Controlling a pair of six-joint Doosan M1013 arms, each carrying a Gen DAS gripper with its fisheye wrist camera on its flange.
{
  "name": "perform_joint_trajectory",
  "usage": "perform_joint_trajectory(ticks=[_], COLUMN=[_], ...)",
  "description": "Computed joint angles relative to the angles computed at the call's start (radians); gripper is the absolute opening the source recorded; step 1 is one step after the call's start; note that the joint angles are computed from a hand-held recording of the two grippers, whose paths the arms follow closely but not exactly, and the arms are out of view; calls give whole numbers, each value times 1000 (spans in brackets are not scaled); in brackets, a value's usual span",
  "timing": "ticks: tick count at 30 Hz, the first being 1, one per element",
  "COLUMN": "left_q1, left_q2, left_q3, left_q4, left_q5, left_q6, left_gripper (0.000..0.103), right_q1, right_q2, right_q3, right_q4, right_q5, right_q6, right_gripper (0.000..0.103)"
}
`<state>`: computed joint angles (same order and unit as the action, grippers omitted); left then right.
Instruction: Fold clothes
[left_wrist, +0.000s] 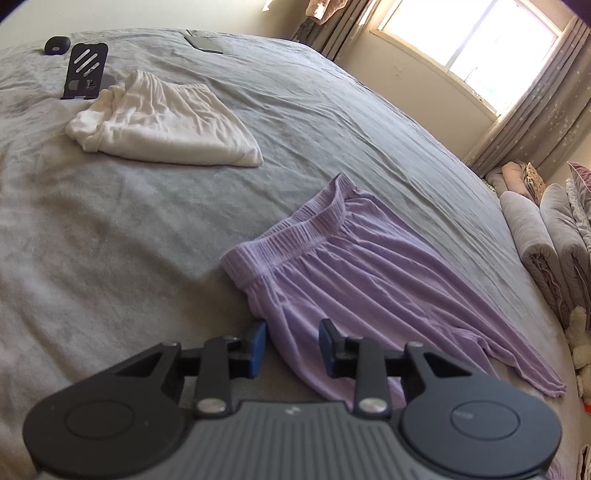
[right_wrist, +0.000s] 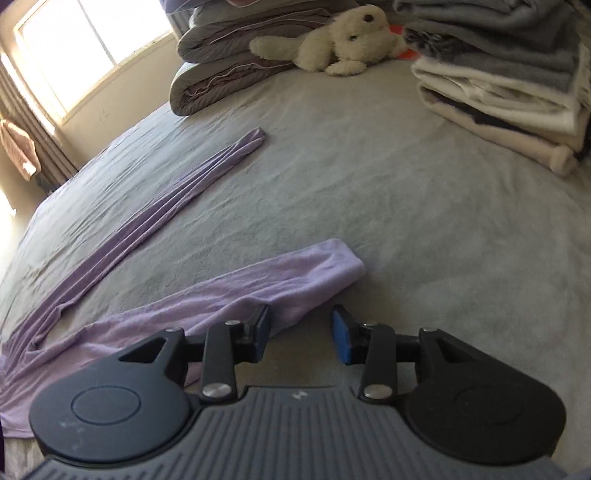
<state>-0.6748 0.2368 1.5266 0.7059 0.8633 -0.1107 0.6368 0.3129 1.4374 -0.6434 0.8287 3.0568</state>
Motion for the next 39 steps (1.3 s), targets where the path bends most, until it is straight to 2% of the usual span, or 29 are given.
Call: perform_joint_trajectory(ticks=[2,3,5,7,11,14,17,23,26,30,34,35,39], left_q1=[2,4,6,5,-3,-13,-16,2,3,6,6,7,9], left_q2=[3,4,7,7,-14,-26,-34,-55,-61,-66,-62,-62,-65], left_q3=[-4,-6,-9,-13,6,15,23,49,56,61,54,54,58], left_q4=[4,6,9,22,121,197,215,125,125,118,98,94,88], left_q5=[-2,-5,-9,-9,-33,-34,-42,-90,-92,-100,-89,-90,-99], left_q6=[-3,-5,-9,-5,-85,-123,-118,-86,-85,-79,-39,-36,-33], left_gripper=[16,6,3,2,2,1,1,1,1,2,2,2,2], right_q1=[-2,-4,-4,1,24,42,44,42,49,32,35,36,38], right_q2=[8,11,12,3,-24,-34,-35,-64,-61,-50,-52,-53,-65], right_q3=[-13,-16,-18,-5,33,38,28,34,8,-3,11,11,29], right_q4=[0,-1,-9,-51,-264,-332,-243,-184,-156,-43,-61,-67,-63], right_q5=[0,-1,-3,-20,-47,-35,-7,-7,37,48,15,19,34], right_q6=[7,5,13,63,280,350,319,334,247,114,86,98,129], right_gripper=[39,34,6,6,6,6,6,6,6,6,9,12,12])
